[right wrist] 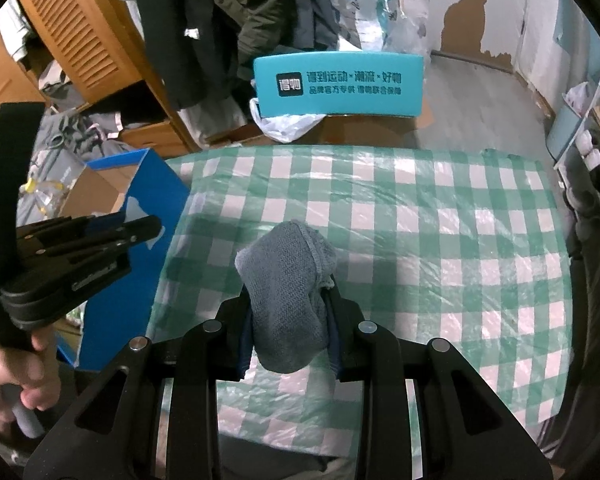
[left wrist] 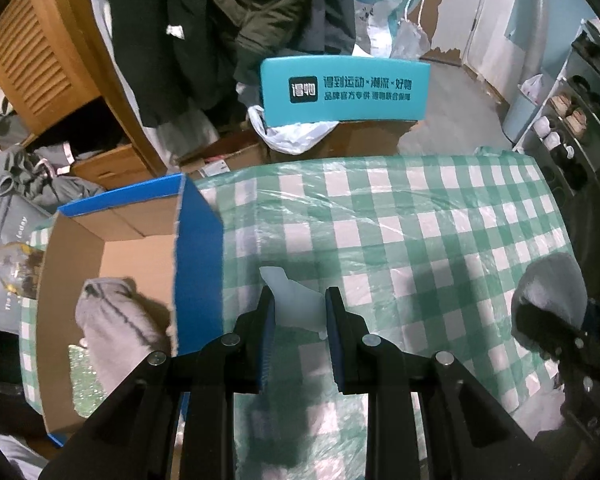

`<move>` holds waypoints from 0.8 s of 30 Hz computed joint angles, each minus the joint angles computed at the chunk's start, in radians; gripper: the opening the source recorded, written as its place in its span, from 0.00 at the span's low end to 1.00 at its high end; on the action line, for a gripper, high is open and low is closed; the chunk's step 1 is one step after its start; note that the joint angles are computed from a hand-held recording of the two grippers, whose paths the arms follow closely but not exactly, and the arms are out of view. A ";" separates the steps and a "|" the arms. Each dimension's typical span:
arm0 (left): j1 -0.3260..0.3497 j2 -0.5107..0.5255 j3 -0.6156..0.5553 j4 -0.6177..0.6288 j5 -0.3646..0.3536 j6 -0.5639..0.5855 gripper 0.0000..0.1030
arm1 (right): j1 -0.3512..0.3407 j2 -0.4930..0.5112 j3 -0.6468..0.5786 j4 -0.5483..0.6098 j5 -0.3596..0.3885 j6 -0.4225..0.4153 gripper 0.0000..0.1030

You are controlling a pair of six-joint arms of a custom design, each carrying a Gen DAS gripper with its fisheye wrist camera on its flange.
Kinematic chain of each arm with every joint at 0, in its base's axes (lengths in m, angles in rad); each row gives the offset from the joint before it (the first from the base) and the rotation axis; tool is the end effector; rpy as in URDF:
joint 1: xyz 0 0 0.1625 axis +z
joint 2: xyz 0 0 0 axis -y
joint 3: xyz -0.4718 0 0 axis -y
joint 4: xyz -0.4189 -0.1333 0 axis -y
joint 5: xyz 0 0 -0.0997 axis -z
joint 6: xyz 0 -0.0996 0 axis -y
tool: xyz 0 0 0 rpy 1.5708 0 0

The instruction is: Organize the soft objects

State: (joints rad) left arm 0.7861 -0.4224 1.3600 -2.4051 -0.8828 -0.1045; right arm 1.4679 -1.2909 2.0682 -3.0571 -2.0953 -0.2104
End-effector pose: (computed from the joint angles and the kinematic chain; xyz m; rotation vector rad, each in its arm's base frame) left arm -0.4046 -0.6833 -0.0686 0.8653 2.3086 -0.2648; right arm 0.0254 -0.5663 0.3216 -0.1098 -2.4228 0.7813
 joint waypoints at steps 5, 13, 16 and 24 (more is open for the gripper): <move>-0.007 -0.043 0.058 -0.046 0.017 0.022 0.23 | 0.021 0.003 0.001 -0.002 -0.004 -0.004 0.27; -0.012 -0.102 0.141 -0.120 0.061 0.056 0.23 | 0.057 0.027 -0.015 0.008 -0.008 -0.007 0.27; -0.006 -0.118 0.158 -0.130 0.072 0.057 0.23 | 0.073 0.042 -0.027 0.014 -0.011 -0.009 0.27; 0.011 -0.159 0.199 -0.163 0.098 0.063 0.23 | 0.112 0.087 -0.061 0.019 -0.012 -0.023 0.27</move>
